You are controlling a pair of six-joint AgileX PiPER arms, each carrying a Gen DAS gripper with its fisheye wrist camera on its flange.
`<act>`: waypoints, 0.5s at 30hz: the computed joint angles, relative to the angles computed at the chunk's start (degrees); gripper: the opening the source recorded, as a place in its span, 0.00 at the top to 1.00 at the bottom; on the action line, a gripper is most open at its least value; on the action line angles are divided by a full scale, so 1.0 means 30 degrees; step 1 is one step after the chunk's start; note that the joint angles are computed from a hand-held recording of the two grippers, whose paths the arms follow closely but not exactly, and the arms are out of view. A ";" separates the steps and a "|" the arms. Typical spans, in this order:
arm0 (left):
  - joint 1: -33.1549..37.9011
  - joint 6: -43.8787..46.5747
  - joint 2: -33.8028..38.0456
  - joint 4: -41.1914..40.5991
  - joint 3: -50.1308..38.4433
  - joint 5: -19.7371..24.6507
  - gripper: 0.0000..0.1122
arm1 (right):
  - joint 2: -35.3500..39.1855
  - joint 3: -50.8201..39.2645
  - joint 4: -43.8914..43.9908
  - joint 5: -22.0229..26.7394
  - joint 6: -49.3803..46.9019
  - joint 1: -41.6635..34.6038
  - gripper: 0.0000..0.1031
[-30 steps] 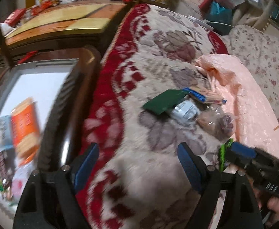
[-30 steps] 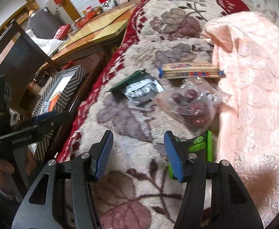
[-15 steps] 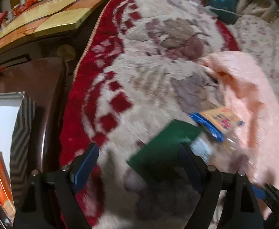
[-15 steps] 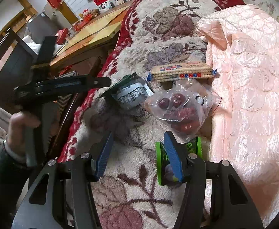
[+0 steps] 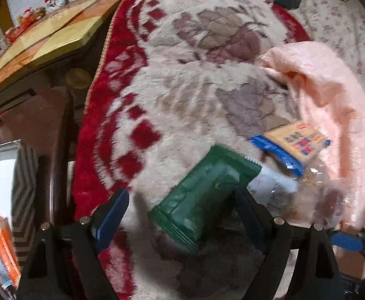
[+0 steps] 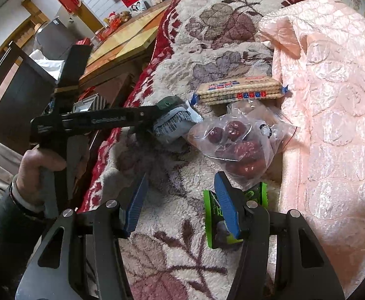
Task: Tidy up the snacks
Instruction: 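Grasp the dark green packet with left gripper while right grasps the white printed packet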
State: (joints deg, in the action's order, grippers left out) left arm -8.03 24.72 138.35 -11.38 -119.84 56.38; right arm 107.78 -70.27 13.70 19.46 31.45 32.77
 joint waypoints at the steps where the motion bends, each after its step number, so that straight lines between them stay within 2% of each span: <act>1: -0.0221 -0.0831 -0.0128 0.1330 0.0390 -0.0741 0.22 | -0.0033 0.0054 0.0112 -0.0033 -0.0096 -0.0030 0.47; 2: -0.0321 -0.1342 -0.0186 0.2433 0.0728 -0.1338 0.22 | -0.0047 0.0077 0.0271 -0.0044 -0.0221 -0.0070 0.47; 3: -0.0232 -0.1420 0.0003 0.2771 0.0545 -0.1196 0.23 | -0.0064 0.0109 0.0389 -0.0084 -0.0307 -0.0093 0.47; 6: 0.0783 -0.0322 0.0601 0.0520 -0.0686 0.0521 0.24 | -0.0036 0.0111 0.0862 -0.0265 -0.0807 -0.0110 0.47; 10: 0.1500 0.0918 0.0649 -0.1753 -0.1301 0.1238 0.23 | 0.0282 -0.0459 0.1049 -0.0026 -0.1221 0.0044 0.47; 13: 0.1226 0.1937 0.1142 -0.1773 -0.2511 0.1994 0.23 | 0.0477 -0.0923 0.0940 0.0260 -0.1272 0.0175 0.47; 15: 0.0843 0.2634 0.1337 -0.1253 -0.2937 0.1929 0.23 | 0.0546 -0.1077 0.0895 0.0348 -0.1287 0.0238 0.47</act>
